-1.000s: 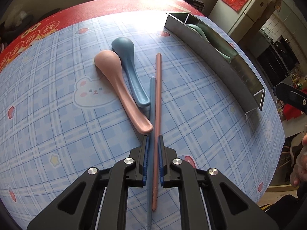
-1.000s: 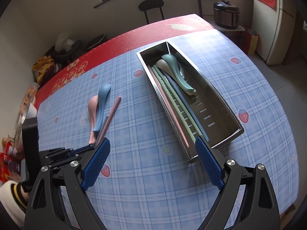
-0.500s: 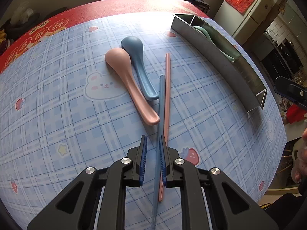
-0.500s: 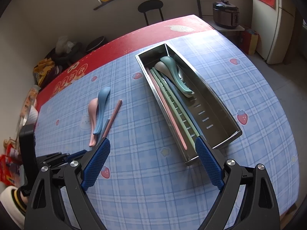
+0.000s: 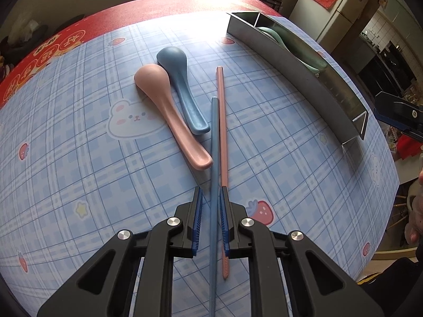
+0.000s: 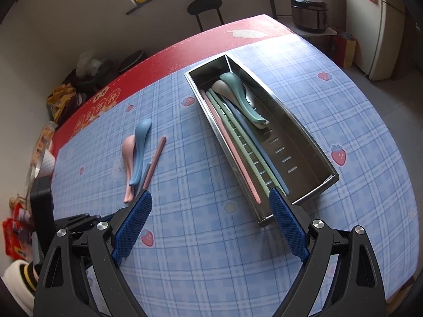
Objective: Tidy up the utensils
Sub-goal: 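Lift the blue chopstick off the cloth with the left tool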
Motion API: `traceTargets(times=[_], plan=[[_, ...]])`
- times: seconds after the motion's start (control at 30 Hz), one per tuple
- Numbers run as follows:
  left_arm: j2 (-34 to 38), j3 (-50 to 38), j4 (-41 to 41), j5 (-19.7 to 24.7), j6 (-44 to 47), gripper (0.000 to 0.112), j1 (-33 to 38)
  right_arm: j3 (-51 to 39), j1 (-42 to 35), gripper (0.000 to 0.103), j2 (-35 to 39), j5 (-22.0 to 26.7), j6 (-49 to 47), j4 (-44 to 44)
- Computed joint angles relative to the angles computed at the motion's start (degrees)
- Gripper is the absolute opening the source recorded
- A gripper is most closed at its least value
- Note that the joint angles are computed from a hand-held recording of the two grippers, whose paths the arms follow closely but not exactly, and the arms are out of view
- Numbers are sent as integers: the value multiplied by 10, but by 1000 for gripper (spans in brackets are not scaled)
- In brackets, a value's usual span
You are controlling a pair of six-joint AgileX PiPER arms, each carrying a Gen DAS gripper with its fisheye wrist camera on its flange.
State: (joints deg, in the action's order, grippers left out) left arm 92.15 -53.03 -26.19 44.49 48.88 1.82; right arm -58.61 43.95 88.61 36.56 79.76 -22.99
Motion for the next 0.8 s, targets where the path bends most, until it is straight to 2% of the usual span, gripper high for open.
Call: traceTargets(times=[0.37,0.4,0.47,0.6,0.8], plan=[[11,-11,73,-51,-73,11,-64,41,-3,87,-25,-14,36,-10],[12,-12,64,-45,-64,7,-63,43,-2,87,-27,-12,36,-10],[13,-12,36,-31,-44,6,-58,46,0,87,-28,-6,34,-8],[5,7,8,-40,-38,6,-47,39,4,87,-25,4,34,-10],[-28,41,15,-34,-18,6,-32,6,16,87,-4,11,10,-5]])
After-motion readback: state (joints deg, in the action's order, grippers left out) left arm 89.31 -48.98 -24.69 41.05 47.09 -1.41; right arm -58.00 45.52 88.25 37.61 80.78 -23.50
